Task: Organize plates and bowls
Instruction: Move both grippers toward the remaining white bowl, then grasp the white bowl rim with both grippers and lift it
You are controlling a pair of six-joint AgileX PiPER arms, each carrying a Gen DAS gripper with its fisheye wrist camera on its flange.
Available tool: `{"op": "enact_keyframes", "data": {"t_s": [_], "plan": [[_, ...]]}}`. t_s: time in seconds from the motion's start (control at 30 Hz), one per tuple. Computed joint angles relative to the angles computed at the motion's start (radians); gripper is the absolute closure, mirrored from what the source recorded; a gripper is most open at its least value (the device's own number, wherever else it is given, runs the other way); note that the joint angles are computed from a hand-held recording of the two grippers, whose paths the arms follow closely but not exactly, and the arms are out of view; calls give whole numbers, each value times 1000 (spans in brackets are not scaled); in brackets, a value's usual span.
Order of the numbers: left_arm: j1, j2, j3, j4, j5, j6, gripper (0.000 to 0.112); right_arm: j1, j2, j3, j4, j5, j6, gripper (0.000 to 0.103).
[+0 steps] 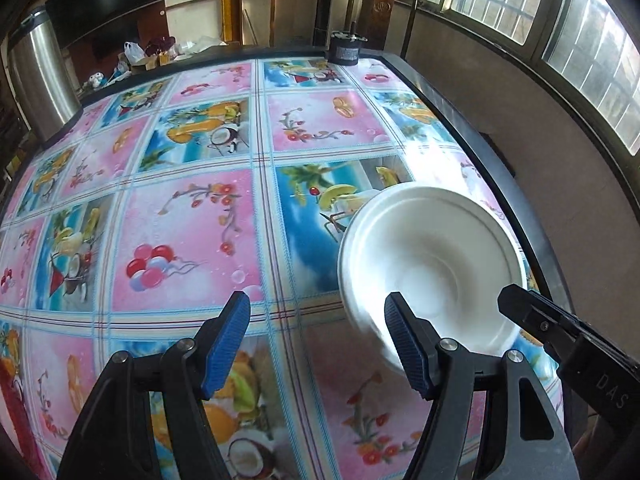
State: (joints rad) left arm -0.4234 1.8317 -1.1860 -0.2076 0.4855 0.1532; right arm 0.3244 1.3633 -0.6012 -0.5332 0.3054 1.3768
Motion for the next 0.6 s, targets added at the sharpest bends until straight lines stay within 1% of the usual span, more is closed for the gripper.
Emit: {"op": "enact_keyframes", "data": {"t_s": [0.1, 0.23, 0.37, 0.43, 0.47, 0.53, 0.57, 0.6], "plan": [[-3, 43, -41, -21, 27, 6, 42, -32, 30, -8, 37, -25, -50, 64], [-14, 70, -58, -26, 33, -2, 42, -52, 39, -1, 43, -61, -74, 64], [-30, 96, -83, -5, 44, -32, 42, -51, 66, -15, -3, -48, -48, 64], [-37, 106, -94, 7, 45, -41, 42, -43, 67, -12, -69, -50, 13, 64], [-39, 109, -95, 7, 41, -41, 42, -42, 66, -9, -96, -52, 38, 66], [-41, 109, -87, -18, 27, -13, 44, -37, 62, -5, -145, -54, 80, 82], [-43, 107, -80, -28, 19, 4, 61, -36, 61, -4, -147, -54, 80, 82], [-51, 112, -85, 2, 23, -17, 85, -35, 58, 1, -157, -59, 88, 83]]}}
